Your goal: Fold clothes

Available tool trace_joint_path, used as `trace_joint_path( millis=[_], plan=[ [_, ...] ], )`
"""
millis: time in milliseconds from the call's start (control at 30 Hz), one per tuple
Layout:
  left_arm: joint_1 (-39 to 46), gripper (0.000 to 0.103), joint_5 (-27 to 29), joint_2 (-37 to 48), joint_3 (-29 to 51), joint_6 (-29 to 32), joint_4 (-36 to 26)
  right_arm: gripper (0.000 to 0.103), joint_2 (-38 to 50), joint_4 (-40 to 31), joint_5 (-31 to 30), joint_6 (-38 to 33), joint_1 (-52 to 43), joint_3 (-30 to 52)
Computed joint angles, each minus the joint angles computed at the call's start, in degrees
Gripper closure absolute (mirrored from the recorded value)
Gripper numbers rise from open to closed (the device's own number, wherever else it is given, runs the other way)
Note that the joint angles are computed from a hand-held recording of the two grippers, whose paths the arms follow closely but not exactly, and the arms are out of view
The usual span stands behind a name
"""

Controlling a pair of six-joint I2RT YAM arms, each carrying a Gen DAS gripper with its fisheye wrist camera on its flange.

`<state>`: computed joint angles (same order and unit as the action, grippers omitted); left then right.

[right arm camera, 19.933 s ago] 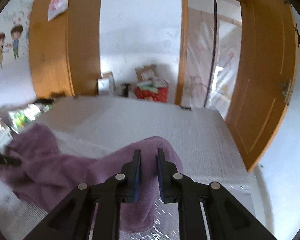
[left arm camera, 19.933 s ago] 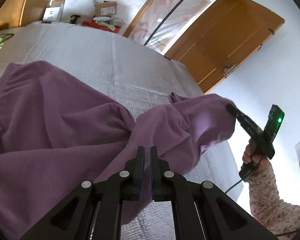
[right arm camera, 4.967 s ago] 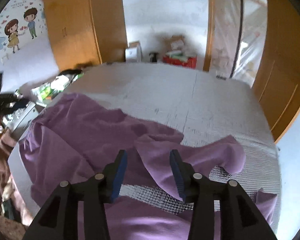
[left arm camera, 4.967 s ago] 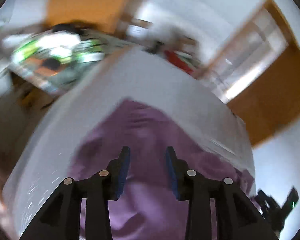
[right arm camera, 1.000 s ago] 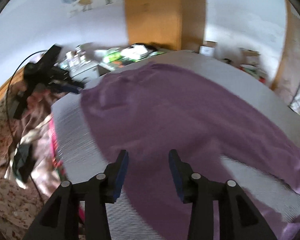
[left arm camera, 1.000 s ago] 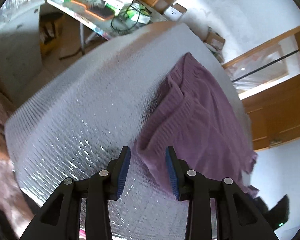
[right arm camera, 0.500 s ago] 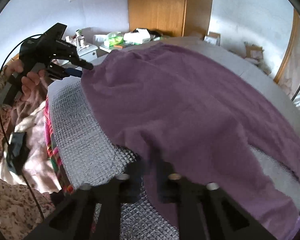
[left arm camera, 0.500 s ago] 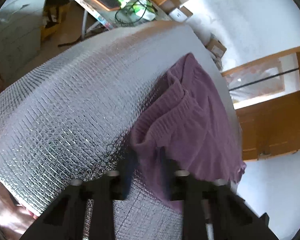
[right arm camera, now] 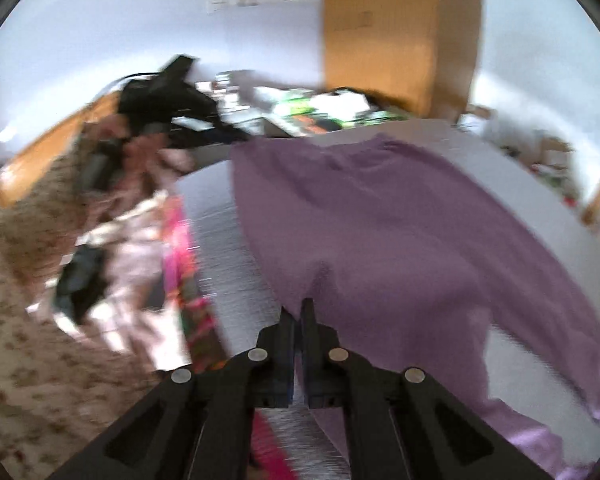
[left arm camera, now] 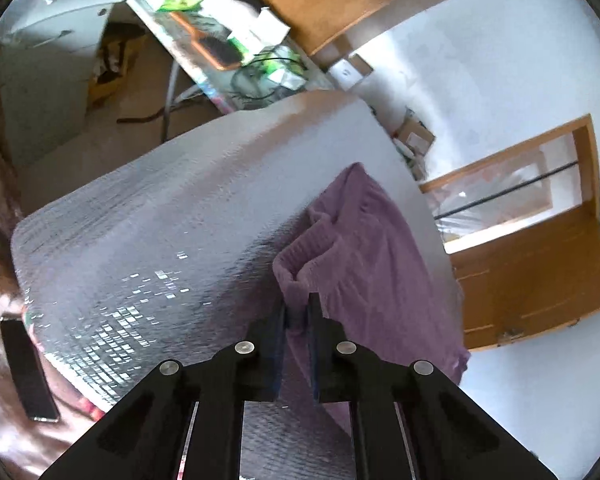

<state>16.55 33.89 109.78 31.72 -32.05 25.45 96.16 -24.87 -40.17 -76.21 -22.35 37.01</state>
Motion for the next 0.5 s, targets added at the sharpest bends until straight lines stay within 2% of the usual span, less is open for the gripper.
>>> trace_joint_path(
  millis=[67, 233, 333, 400, 500],
  plan=[
    [0.05, 0.093, -1.58, 1.57, 0.47, 0.05, -0.49, 0.101, 2.58, -0.94, 2.45, -1.63, 2.24, 0.27],
    [0.31, 0.093, -5.29, 4.02, 0.39, 1.35, -0.87, 0.1, 9.42, 1.71, 6.95, 0.61, 5.45, 1.17],
    [0.17, 0.093, -5.81, 5.4, 1.16, 1.32, -1.54, 0.1, 12.05, -1.87, 5.74, 3.11, 4.25, 5.59],
    [-0.22, 0.092, -6.71, 5.29, 1.72, 2.76, -2.86, 0.098, 14.6, -6.64, 5.15, 4.06, 2.8, 9.91],
    [-0.25, 0.089, -7.52, 4.32, 2.29, 4.84, -5.13, 0.096, 15.74, -10.36, 4.99, 1.89, 0.44, 12.67]
  ],
)
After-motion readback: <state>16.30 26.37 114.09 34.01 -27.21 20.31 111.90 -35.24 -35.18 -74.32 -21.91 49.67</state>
